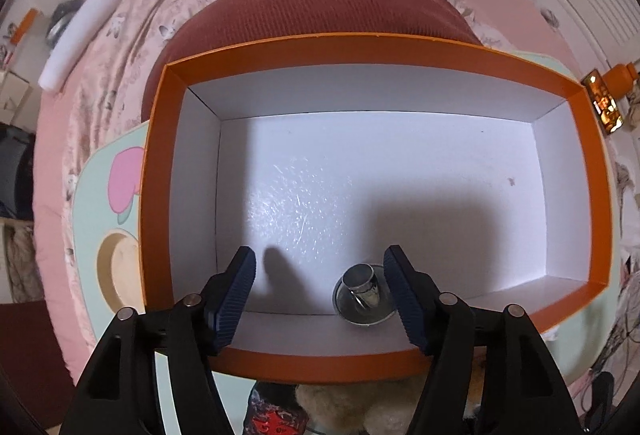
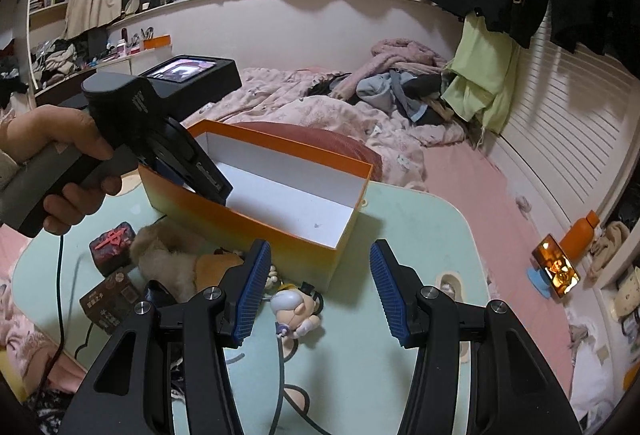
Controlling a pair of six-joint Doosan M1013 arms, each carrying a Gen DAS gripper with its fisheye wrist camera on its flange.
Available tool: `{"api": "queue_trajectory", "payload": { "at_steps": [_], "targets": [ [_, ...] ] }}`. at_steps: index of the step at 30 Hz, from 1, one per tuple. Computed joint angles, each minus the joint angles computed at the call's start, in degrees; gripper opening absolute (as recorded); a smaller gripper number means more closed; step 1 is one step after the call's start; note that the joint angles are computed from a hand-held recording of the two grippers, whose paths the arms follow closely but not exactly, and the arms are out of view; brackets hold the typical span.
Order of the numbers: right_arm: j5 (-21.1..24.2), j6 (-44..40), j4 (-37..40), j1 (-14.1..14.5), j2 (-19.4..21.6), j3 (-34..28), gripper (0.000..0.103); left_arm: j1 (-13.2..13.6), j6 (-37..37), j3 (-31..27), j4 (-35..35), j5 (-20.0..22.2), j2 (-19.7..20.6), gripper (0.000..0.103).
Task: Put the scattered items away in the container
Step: 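Reach the left gripper down into the box toward the silver metal cup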
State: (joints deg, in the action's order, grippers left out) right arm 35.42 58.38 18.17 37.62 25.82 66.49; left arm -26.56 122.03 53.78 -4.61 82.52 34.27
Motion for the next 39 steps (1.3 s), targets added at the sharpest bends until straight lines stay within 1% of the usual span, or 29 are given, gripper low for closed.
{"api": "queue_trajectory", "payload": {
  "at_steps": [2,5,9,11,15,18,19,21,24,26,31,32,36,39],
  "targets": [
    [0.2,-0.3,0.5,-0.1,0.0,-0.1,0.053,-0.2,0.1,0.6,0.6,-0.8,-0.3,0.073],
    [0.2,-0.3,0.6,-0.1,0.1,0.0,0.053,-0.5,-0.1,1.1,1.7,-1.8,-0.5,0.076],
    [0.2,-0.5,0.8,-0.1,0.1,0.1,0.053,-1.1,-0.6,1.7,3.7,-2.8,-0.7,0.08],
    [0.0,-0.5,1.0,-0.2,0.0,0.3,0.053,-1.2,-1.2,1.4,3.7,-2.4,-0.5,0.081],
    [0.0,-0.1,0.7,-0.3,0.0,0.2,0.053,-1.2,-2.2,0.3,3.5,-0.5,0.1,0.081],
    [-0.1,-0.2,1.0,-0.3,-0.2,0.7,0.053,0.0,-3.2,-2.5,-2.3,3.9,1.2,0.081],
    [-0.2,-0.3,1.2,-0.3,-0.3,1.0,0.053,0.2,-3.8,-3.4,-3.4,5.4,1.6,0.081],
    [0.0,-0.4,1.3,-0.3,-0.3,1.0,0.053,0.1,-3.9,-3.8,-4.0,6.8,1.7,0.081],
    [0.1,-0.4,1.4,-0.3,-0.4,1.1,0.053,-0.5,-3.8,-2.9,-2.5,6.5,1.1,0.081],
    [0.2,-0.4,1.7,-0.3,-0.4,1.1,0.053,-0.9,-3.9,-2.9,-1.5,7.3,1.1,0.081],
    [0.0,-1.1,2.8,-0.5,-0.5,1.3,0.053,-1.8,-5.9,-4.3,2.9,9.1,2.6,0.081],
    [0.0,-1.1,3.0,-0.5,-0.5,1.4,0.053,-1.9,-5.9,-4.4,3.6,9.3,2.9,0.083],
    [-0.2,-0.9,3.4,-0.8,-0.4,1.2,0.053,-1.4,-6.6,-4.7,2.1,9.9,3.2,0.083],
    [-0.2,-0.9,3.8,-1.0,-0.3,1.1,0.053,-1.4,-6.7,-4.0,2.3,9.2,2.7,0.083]
  ]
}}
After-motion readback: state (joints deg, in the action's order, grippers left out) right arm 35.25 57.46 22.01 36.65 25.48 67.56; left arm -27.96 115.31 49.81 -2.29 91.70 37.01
